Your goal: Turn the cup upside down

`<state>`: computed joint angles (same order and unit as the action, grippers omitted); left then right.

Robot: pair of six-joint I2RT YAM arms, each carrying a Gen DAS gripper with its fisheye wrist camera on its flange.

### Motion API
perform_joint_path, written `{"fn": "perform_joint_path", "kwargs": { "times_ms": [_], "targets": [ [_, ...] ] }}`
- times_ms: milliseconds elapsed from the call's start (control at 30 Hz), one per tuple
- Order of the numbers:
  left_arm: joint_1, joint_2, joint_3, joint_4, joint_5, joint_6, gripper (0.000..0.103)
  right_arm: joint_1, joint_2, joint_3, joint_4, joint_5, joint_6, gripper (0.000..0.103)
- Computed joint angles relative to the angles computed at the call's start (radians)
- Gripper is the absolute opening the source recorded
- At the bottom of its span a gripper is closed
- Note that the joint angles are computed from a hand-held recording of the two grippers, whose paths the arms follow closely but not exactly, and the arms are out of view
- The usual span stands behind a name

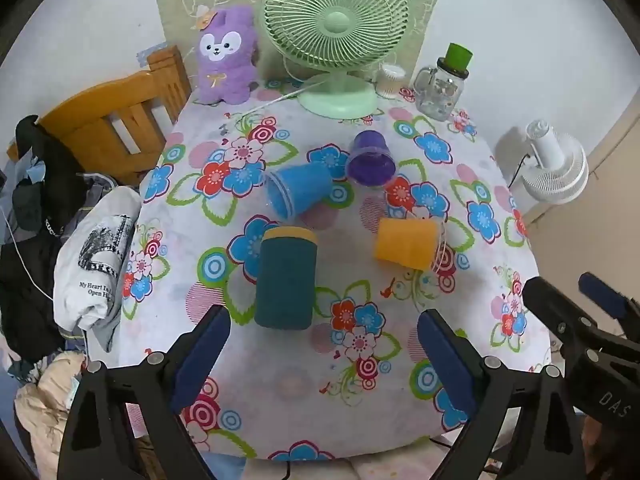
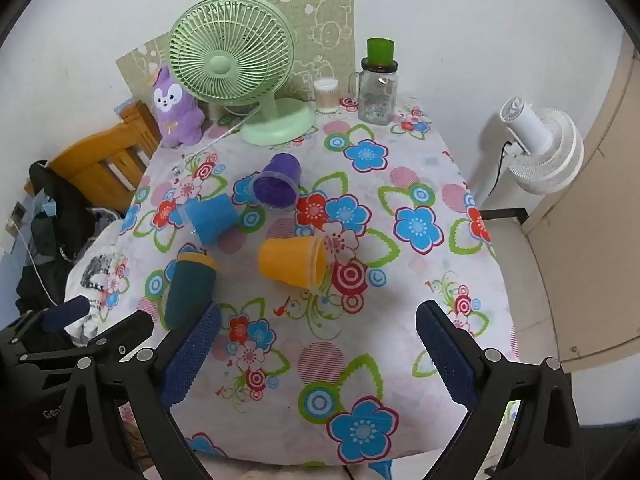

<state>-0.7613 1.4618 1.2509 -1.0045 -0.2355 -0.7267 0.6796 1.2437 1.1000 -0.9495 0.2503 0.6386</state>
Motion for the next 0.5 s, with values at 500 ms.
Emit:
{"fn": "perform_joint_path", "kwargs": {
  "times_ms": [500],
  "targets": [
    [-0.009, -0.001, 0.023, -0.025, -0.009, 0.012, 0.095, 0.029, 0.011, 0.047, -0.073, 0.057, -0.009, 0.099]
  ]
}}
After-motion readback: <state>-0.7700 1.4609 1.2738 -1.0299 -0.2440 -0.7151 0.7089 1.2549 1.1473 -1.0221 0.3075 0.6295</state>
